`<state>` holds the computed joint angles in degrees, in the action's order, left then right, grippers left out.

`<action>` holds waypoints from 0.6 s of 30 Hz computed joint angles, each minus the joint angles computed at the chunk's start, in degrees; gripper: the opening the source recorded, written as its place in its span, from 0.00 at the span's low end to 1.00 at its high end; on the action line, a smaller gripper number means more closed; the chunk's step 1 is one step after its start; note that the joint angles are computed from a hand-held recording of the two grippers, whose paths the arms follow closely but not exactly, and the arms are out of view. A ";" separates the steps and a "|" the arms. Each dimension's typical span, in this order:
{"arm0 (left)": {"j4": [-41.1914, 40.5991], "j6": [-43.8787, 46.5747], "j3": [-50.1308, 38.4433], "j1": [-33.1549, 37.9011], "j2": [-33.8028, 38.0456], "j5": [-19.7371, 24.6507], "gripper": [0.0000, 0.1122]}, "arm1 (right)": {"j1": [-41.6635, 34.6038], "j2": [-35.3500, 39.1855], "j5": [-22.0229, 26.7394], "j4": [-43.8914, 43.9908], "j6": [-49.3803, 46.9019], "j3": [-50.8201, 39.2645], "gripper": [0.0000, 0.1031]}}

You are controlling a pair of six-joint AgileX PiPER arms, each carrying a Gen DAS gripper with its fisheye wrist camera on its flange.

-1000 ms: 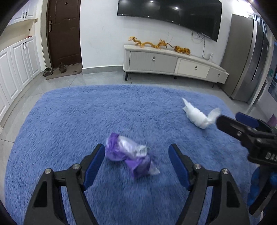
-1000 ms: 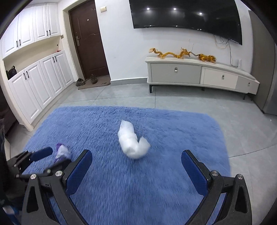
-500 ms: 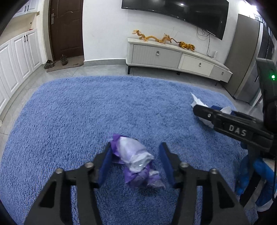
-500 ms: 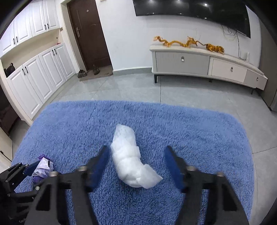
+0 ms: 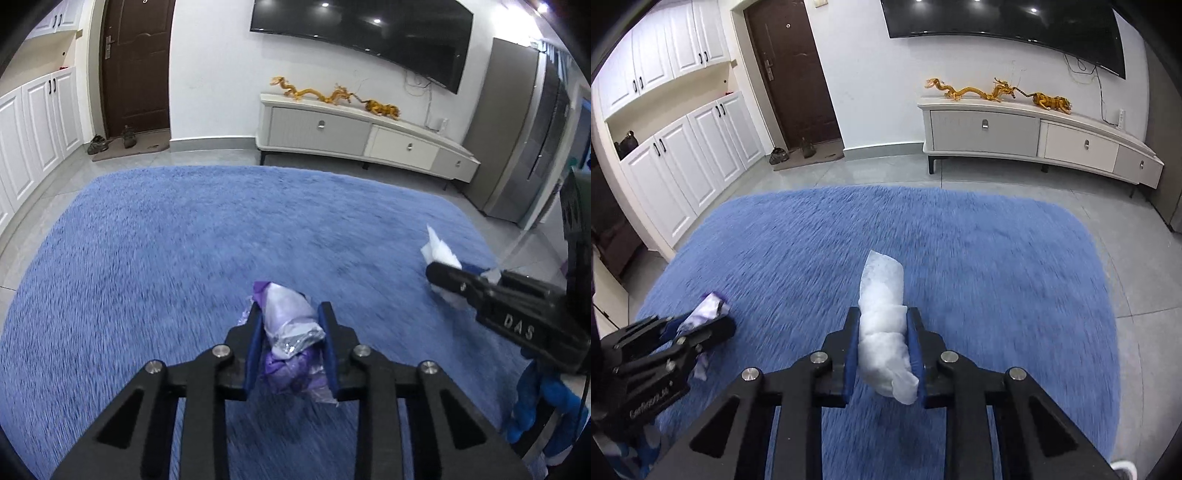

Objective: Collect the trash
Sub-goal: 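Carry the purple wrapper and white bag over the round bin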

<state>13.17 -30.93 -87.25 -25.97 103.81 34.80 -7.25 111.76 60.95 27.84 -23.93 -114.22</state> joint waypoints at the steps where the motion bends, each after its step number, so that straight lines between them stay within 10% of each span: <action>1: -1.57 0.83 2.16 -0.15 -1.75 -1.08 0.24 | -0.41 -2.47 -0.65 0.74 -0.83 3.43 0.22; 18: 1.74 -8.42 17.84 -12.11 -21.22 -0.84 0.23 | -13.23 -32.90 1.09 6.94 -7.44 34.85 0.22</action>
